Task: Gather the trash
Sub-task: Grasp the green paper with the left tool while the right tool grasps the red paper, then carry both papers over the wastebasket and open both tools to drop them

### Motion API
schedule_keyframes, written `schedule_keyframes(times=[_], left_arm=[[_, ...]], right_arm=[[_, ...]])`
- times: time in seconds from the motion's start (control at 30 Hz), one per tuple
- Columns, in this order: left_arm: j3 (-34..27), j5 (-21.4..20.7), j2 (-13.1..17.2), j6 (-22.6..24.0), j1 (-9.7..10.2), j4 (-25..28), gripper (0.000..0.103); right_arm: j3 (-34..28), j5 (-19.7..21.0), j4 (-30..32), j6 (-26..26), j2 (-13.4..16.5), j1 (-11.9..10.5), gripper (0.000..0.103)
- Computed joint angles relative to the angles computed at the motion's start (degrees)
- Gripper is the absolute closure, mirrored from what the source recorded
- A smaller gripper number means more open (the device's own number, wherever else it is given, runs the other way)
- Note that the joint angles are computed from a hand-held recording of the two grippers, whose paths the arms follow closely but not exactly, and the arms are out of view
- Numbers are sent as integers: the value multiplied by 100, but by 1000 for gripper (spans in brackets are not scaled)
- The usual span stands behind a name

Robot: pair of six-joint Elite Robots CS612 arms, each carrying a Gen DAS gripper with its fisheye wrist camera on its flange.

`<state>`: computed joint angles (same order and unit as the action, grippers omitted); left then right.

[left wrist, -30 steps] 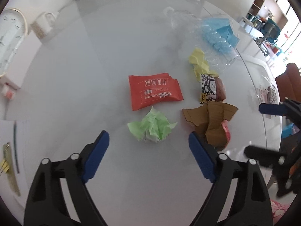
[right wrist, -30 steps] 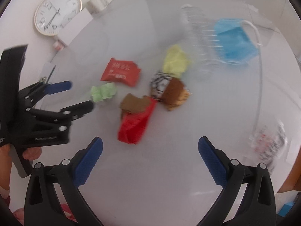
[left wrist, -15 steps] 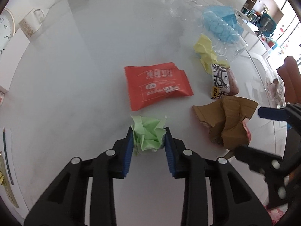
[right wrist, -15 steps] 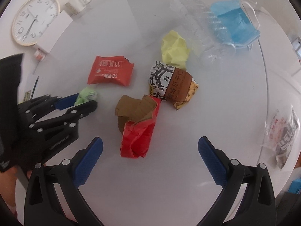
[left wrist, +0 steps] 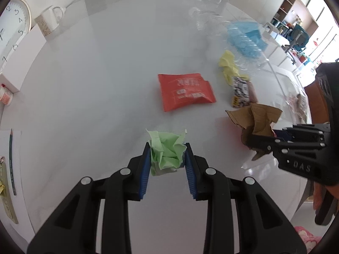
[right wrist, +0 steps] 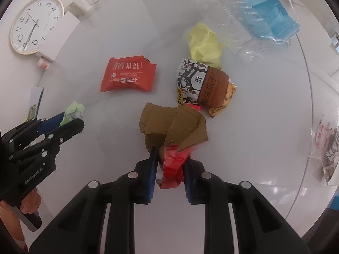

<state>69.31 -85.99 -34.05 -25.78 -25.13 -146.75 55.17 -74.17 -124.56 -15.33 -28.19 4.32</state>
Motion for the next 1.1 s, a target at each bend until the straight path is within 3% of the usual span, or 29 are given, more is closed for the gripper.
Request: schedule_keyframes(times=[0.27,0.6,0.83,1.1], left_arm=[[169,-170,-203,304,-218,-111,73],[-252,-570,-110,760,-769,167,73],[-967,-689,190,1120,-1238,656,73],[-1966,-723,718,1166,-1635,1328,73]], right_arm=[[843,224,-474,-73,-562,-248,80],[2292,-37,-1066,-130,-1401,-922,80],[3008,-146,-1378,-308,-1796,-1594,80],[3178,-70,-1342,-665,-1876,-2129,80]])
